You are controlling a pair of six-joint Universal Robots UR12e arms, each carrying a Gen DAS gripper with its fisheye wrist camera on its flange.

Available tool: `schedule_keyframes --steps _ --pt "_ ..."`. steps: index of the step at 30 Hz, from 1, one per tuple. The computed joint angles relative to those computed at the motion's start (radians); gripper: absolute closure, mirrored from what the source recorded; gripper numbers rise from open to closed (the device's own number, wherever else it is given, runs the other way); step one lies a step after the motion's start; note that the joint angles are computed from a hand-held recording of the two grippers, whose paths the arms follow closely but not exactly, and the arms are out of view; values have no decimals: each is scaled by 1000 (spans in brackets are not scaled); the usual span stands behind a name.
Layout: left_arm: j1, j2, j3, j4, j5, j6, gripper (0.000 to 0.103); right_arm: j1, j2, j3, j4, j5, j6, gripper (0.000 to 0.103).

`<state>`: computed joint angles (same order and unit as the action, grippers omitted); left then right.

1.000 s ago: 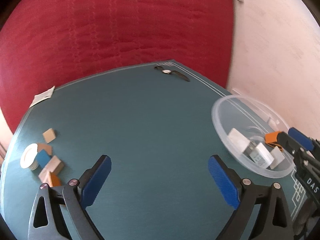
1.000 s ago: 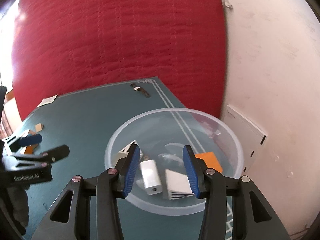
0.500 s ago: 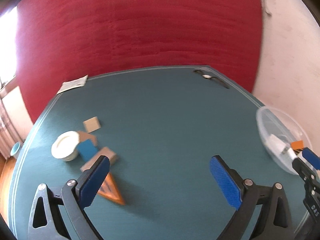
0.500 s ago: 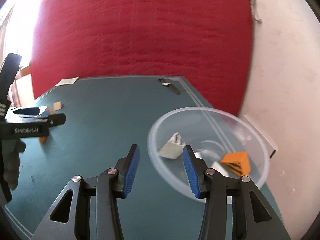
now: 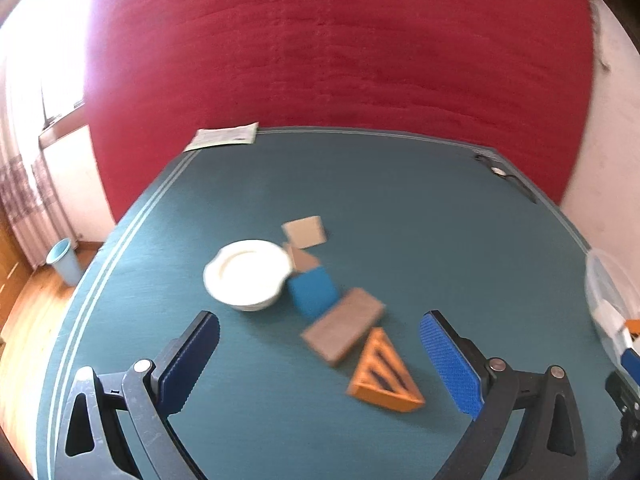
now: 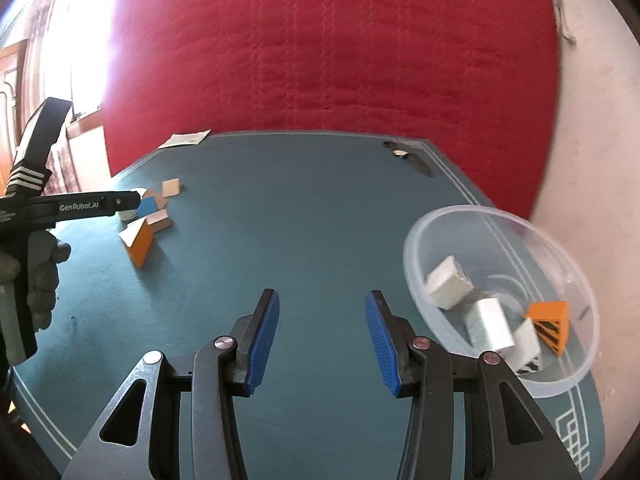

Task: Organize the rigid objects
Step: 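Move both open tools back toward the remaining blocks and white plate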

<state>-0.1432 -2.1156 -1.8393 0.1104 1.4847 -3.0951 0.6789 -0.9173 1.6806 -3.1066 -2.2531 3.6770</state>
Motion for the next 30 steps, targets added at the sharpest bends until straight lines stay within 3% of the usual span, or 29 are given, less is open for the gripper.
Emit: schedule_keyframes --steps 18,22,30 --pt "35 -63 103 -126 110 2 1 -15 30 -74 42 200 -56 56" --pt "38 -73 132 -191 92 2 1 -20 36 -93 59 258 -79 56" --pt "35 -81 155 -224 81 19 5 -29 62 -149 92 351 -111 56"
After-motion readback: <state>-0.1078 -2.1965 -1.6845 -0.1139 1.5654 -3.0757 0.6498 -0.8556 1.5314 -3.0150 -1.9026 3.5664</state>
